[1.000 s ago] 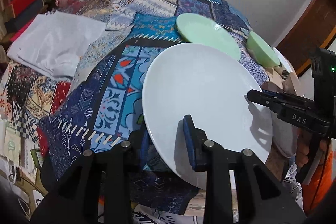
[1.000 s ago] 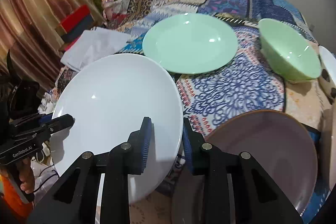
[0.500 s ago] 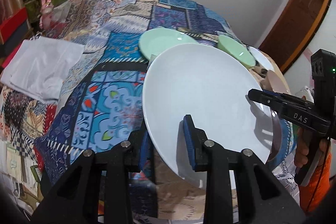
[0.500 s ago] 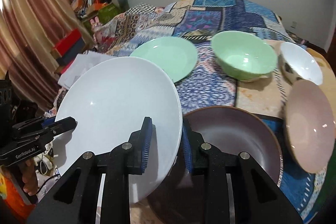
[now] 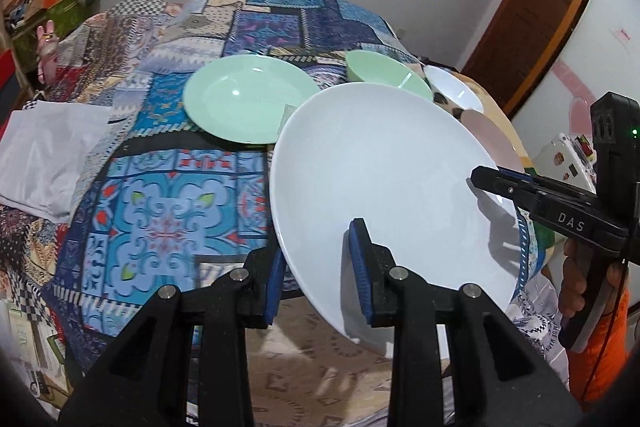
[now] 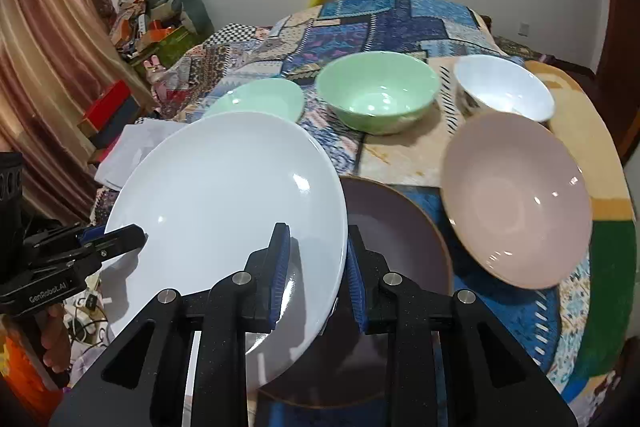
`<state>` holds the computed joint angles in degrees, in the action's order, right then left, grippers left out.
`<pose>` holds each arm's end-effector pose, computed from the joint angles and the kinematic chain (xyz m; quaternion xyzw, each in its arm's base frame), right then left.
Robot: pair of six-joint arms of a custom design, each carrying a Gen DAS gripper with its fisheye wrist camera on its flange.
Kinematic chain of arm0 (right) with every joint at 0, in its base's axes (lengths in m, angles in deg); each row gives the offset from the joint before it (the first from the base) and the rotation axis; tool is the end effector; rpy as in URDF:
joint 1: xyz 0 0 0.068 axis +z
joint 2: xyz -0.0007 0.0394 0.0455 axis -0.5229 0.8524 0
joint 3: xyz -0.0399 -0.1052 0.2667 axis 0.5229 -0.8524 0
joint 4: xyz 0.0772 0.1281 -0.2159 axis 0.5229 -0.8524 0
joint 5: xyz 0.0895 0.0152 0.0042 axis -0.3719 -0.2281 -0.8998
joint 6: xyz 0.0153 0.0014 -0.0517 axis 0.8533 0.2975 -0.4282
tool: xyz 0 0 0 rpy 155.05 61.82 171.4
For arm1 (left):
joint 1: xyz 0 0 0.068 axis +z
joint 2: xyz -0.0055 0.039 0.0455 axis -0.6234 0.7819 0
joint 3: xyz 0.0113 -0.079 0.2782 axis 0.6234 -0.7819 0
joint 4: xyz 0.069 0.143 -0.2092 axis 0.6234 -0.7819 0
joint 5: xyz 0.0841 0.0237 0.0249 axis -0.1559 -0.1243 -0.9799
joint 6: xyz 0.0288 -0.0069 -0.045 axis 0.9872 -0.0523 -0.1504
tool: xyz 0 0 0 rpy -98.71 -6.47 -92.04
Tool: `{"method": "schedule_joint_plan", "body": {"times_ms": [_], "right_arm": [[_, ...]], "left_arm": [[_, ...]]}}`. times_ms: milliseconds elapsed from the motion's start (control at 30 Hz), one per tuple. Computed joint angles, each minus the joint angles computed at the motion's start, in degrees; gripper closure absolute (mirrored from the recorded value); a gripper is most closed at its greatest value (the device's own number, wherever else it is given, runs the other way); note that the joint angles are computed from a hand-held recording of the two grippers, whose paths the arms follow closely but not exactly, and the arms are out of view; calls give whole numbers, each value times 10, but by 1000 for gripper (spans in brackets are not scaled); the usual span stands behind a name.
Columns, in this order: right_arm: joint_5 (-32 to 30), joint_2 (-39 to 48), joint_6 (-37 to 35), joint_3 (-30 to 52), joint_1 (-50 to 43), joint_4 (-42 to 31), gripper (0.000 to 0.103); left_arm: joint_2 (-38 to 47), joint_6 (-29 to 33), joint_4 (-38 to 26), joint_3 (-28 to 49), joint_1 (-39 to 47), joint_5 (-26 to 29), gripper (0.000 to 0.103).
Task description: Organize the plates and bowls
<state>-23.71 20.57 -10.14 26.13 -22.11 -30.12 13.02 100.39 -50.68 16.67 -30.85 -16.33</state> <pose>0.2480 0.0492 0.1087 -0.0493 0.9347 0.1529 0.3170 0.2546 0.0195 0.1034 0.0886 0.9379 -0.1588 0.2955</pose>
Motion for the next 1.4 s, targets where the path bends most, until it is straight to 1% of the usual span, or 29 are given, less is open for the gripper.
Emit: {"method": "schedule_joint_plan", "body": {"times_ms": [233, 400, 767, 967, 1033, 1400], "right_arm": [[-26, 3, -21, -20, -51, 4, 78], [-40, 23, -29, -29, -76, 17, 78], [-51, 76, -29, -24, -97, 30, 78], [-59, 85, -35, -24, -112, 31, 78], [-61, 84, -38, -22, -115, 28, 78], [-45, 73, -44, -20, -114, 18, 76]], "left_arm": [[29, -35, 18, 5, -60, -25, 72], [58, -51, 27, 13, -88, -38, 72], [149, -67, 38, 50, -114, -47, 72], [171, -73, 40, 67, -127, -55, 71], [179, -75, 39, 74, -129, -57, 69], [200, -94, 37, 97, -145, -64, 66]]}}
